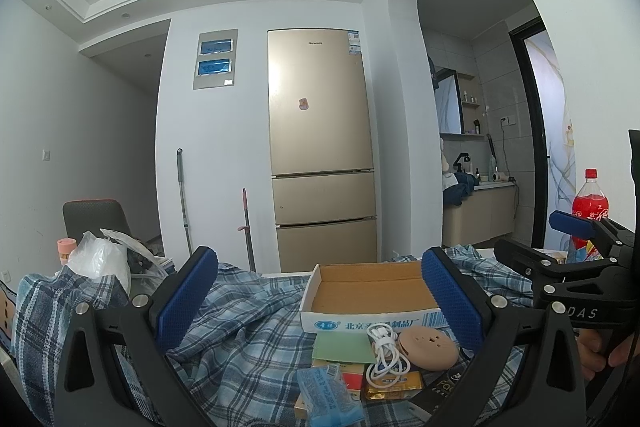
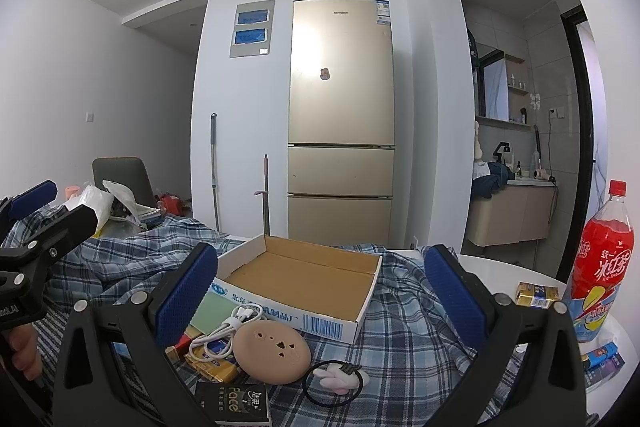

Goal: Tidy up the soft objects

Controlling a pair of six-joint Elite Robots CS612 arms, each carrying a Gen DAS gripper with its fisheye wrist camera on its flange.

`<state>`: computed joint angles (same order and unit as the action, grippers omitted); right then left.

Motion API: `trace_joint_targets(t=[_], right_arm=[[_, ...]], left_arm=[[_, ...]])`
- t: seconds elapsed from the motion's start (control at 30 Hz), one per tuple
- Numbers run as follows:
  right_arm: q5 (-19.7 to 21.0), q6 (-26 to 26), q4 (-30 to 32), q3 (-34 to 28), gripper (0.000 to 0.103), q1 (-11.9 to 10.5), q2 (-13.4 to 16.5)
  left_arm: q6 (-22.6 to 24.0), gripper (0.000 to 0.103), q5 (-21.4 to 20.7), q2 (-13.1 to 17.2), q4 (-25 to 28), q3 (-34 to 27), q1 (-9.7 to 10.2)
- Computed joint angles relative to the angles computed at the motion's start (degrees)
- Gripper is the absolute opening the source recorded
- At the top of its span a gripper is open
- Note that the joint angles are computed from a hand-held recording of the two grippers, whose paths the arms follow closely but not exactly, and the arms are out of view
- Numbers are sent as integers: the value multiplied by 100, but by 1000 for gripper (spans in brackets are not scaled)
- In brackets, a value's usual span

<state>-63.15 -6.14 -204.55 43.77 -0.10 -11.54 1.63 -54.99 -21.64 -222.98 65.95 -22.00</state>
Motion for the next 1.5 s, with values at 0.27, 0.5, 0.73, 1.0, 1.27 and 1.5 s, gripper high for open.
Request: trace_joint_targets(t=[0.27, 0.5, 0.73, 1.0, 1.27, 1.5], right_arm=[[2, -7, -20, 39, 103, 1, -21], [8, -27, -12, 41, 103, 0, -23], [9, -24, -10, 40, 103, 1, -24], [-217, -124, 36, 105, 103, 46, -45], [-397, -380, 200, 136, 103, 101, -64], [-398, -384, 358, 123, 103, 98, -85]], left_arm=[[1, 103, 2, -3, 0, 2, -1], [3, 103, 3, -3, 0, 3, -2], [4, 103, 1, -5, 5, 6, -2], [-100, 103, -77, 15, 132, -12, 35], [-231, 103, -200, -7, 279, 0, 62], [-286, 103, -221, -19, 402, 2, 62]])
